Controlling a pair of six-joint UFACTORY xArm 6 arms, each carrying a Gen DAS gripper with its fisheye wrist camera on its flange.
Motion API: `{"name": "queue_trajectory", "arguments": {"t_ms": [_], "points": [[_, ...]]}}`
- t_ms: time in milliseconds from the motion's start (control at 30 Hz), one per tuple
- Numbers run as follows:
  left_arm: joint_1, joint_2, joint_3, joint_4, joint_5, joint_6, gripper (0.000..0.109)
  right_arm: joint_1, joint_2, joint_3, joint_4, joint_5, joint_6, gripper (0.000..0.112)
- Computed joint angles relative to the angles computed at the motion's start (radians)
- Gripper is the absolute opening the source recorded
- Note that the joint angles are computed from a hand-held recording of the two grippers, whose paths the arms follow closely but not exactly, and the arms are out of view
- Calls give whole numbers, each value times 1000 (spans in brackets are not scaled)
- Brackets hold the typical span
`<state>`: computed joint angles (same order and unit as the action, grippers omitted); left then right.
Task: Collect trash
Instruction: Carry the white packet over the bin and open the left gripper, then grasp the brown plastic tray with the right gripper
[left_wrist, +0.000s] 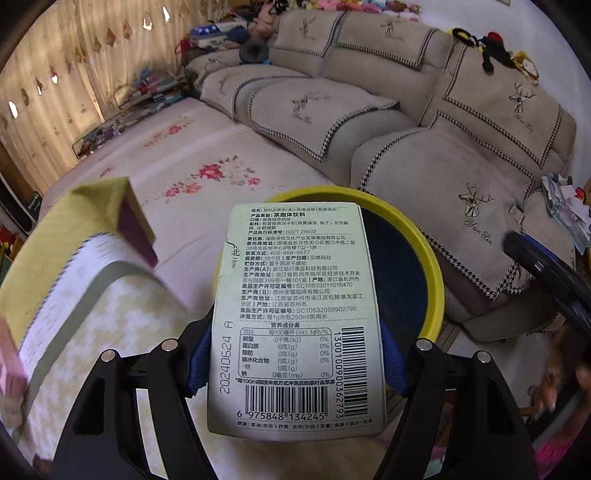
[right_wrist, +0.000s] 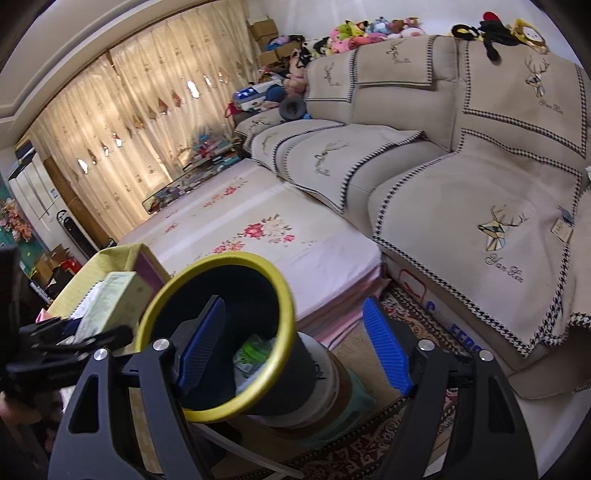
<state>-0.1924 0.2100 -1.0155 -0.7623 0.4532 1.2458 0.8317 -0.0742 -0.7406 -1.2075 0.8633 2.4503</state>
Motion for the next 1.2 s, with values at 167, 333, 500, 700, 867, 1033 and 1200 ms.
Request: {"name": "queue_trajectory", "arguments": {"t_ms": [167, 333, 500, 700, 867, 1033, 1200], "points": [[-38, 97, -94, 46, -15, -118, 74, -12, -17, 36, -1, -19, 21, 73], [-25, 59, -83, -63, -19, -31, 84, -16, -11, 33, -6, -36, 18, 73], [53, -106, 39, -261, -10, 194, 91, -14, 26, -6, -15, -58, 4, 73], [244, -259, 128, -398, 113, 338, 98, 6, 89, -93, 6, -60, -70, 73], [455, -312, 151, -516, 164, 468, 98, 33, 158, -204, 33, -45, -166, 74], [648, -253, 85, -624, 153, 596, 98, 54, 265, -360, 78, -47, -301, 75], [794, -133, -35, -693, 134, 665, 98, 81, 400, -561, 138, -45, -458, 75]]}}
